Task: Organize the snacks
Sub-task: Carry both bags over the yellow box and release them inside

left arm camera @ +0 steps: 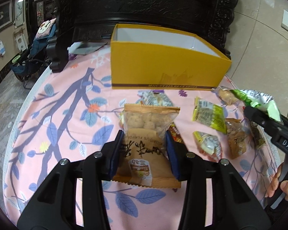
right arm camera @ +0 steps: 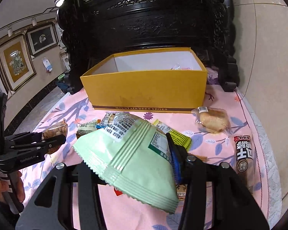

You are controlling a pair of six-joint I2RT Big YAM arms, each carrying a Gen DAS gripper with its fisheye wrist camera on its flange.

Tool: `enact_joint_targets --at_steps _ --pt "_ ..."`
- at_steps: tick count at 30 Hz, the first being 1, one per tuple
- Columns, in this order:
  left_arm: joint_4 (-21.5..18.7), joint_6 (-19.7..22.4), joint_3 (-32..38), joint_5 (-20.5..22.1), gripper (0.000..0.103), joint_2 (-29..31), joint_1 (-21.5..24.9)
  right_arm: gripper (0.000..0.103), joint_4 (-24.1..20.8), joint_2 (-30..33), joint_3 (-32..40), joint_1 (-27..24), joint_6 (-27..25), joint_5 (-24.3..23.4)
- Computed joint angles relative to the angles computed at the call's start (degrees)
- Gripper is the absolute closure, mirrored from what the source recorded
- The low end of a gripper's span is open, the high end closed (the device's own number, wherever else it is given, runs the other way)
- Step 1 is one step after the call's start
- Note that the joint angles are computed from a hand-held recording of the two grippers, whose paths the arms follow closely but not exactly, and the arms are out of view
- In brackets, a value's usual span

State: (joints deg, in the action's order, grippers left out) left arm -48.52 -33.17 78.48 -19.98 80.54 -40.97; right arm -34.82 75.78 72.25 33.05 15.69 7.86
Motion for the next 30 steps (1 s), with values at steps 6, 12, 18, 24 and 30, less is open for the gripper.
enact_joint_targets --at_steps 6,12,18,24,30 --pt "-2.33 2.89 5.43 0.16 0.060 2.52 -0.49 0.055 -0.82 1.33 2.82 -0.93 -0.64 -0.39" --pt "-6.80 5.85 18.06 4.31 0.060 8.90 3.36 0.055 -6.40 8.64 15.82 -3.06 -2.96 -3.21" --pt "-14.57 7.74 38.73 7.25 0.060 20.69 8.92 0.055 -14.06 20.40 34.48 -5.11 -4.18 -2.47" --pt "-20.00 10.33 51.91 6.62 0.060 28.47 10.31 0.054 -17.09 26.14 42.31 -6.04 -5.14 -2.56" --pt "-27.86 9.28 68.26 3.38 0.002 38.00 12.16 0.011 -27.29 37.41 59.87 -7.25 -5.82 0.56"
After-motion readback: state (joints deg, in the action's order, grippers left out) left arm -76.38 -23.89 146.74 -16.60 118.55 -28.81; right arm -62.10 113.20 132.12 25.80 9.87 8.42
